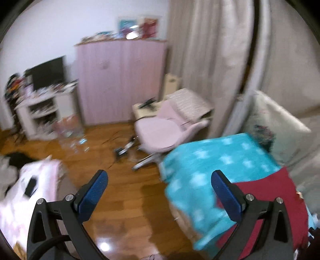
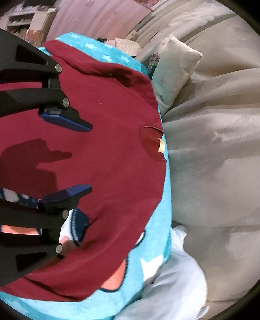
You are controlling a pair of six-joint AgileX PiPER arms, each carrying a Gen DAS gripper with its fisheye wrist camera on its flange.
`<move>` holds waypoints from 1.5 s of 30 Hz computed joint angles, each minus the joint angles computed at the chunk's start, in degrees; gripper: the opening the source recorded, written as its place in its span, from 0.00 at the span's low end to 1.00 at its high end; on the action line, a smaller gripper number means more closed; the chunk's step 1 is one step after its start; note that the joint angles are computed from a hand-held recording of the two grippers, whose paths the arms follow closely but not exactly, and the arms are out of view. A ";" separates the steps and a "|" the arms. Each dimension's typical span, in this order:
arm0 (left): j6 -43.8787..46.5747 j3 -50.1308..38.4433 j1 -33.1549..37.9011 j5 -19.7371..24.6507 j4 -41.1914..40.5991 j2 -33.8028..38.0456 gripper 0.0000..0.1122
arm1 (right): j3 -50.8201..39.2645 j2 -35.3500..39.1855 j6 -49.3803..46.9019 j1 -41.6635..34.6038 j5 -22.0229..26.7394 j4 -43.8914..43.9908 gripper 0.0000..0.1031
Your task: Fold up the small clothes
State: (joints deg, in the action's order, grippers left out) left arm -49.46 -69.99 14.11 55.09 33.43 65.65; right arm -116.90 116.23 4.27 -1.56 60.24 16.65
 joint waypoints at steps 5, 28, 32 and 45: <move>3.30 -11.17 -9.92 -3.43 -4.17 10.86 0.92 | 13.44 -9.51 -2.73 -5.74 -4.16 2.71 0.57; 16.06 -25.40 -31.25 -1.09 -18.09 30.64 0.92 | 49.07 -33.55 -17.64 -20.09 -7.80 -3.79 0.67; 14.83 -25.22 -31.44 -0.20 -17.84 30.68 0.92 | 54.78 -31.96 -10.99 -10.88 -17.02 -21.02 0.64; 12.75 -24.44 -34.23 -0.82 -18.08 30.78 0.92 | 27.81 -20.13 -24.51 -49.09 -0.20 16.80 0.03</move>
